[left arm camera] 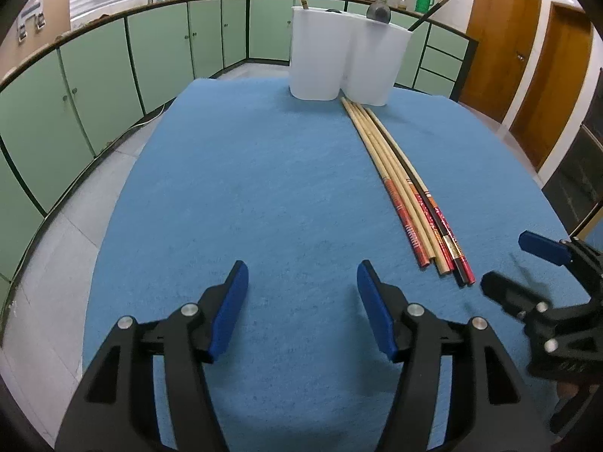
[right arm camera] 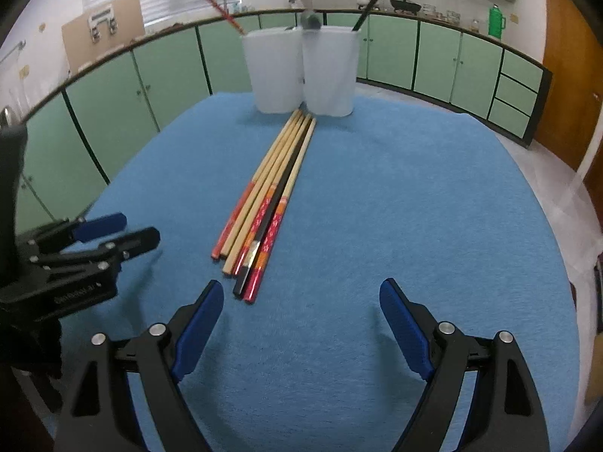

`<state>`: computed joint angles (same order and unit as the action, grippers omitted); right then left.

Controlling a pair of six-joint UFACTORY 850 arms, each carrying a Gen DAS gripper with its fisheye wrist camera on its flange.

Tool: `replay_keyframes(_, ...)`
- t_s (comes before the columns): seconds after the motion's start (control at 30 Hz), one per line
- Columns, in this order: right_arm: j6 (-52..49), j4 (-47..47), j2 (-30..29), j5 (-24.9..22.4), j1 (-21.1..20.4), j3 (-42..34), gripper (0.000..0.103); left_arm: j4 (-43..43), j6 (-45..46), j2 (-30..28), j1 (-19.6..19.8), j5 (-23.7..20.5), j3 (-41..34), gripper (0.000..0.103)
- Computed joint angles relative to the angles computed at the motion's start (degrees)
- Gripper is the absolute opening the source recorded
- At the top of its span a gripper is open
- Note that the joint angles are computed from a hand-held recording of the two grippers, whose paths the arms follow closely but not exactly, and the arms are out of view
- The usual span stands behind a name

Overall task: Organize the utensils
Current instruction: 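Open both grippers and pull back toward the remaining chopsticks, then grasp a red-patterned chopstick end with the right gripper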

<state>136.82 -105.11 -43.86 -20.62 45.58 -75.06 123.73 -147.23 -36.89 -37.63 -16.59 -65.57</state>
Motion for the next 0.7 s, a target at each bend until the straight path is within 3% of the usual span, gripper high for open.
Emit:
replay_keyframes(0.17, -9.3, 8.7, -1.8, -0.6, 0.4, -2.0, 0.082, 0.1, -0.3, -0.5, -0.3, 0.0, -0.5, 0.060)
replay_keyframes(0.37, -10.6, 12.8, -1.2, -2.9, -0.4, -1.1, 0.081, -0.6, -0.1, -1.0, -0.5, 0.0, -1.0, 0.062)
replay_keyframes(0.5, -6.4, 10.4, 0.2, -3.5, -1.1, 0.9, 0.080, -0.8, 0.0, -1.0, -0.7, 0.0, -0.9, 0.063)
replay_keyframes(0.6, 2.2, 1.6, 0.9, -1.5, -1.3, 2.1, 0.073, -1.8, 1.2, -1.1, -0.8, -0.1, -1.1, 0.063)
replay_keyframes(0.7, 5.5, -2.9, 0.5, 1.1, -1.5, 1.4, 0.056, -1.7, 0.9, -1.1, -0.8, 0.0, -1.1, 0.063)
